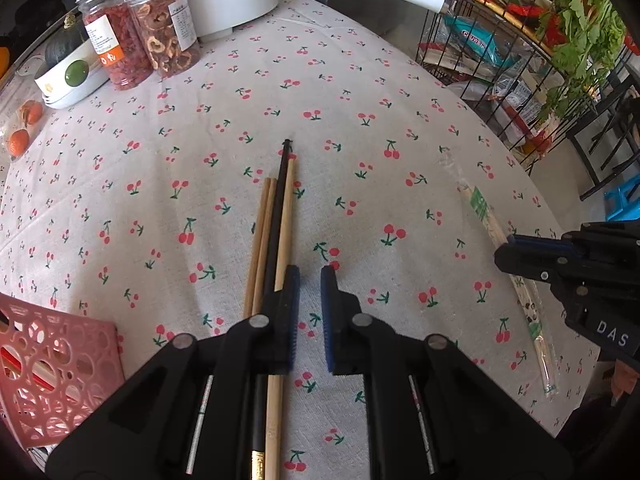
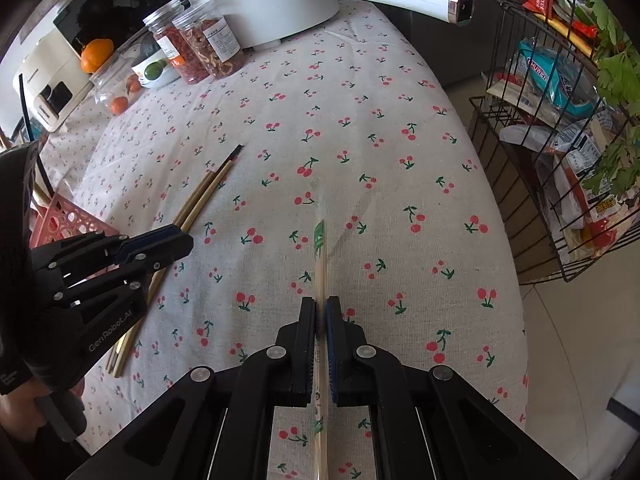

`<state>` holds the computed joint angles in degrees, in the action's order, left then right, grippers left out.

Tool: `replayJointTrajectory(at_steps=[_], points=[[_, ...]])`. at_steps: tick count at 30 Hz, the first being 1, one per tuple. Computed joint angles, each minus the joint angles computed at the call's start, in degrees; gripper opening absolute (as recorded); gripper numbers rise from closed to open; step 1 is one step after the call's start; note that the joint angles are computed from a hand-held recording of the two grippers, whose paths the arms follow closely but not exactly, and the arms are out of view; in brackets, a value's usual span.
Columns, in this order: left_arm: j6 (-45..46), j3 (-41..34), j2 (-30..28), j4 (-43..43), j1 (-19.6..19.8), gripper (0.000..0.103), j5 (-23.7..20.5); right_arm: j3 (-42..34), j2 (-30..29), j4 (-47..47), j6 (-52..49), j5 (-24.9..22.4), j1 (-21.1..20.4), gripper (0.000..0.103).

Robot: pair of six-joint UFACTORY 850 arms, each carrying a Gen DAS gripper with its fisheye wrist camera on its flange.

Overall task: Organize utensils
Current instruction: 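Lift both held chopsticks up toward the pink basket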

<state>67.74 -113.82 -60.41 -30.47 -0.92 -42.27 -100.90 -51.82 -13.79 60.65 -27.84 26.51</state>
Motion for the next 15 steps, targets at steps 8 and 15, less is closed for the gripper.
replayJointTrajectory(at_steps=[8, 15], points=[[4.4, 3.4, 2.4, -4.7, 0.3, 0.012, 2.6, 2.3, 1.4, 0.1, 0.7, 1.4, -0.1, 0.005], [0.7, 1.5, 1.1, -1.1, 0.0, 0.012, 3.4, 1.8, 1.1, 0.7, 0.1, 1.2, -0.1, 0.005]])
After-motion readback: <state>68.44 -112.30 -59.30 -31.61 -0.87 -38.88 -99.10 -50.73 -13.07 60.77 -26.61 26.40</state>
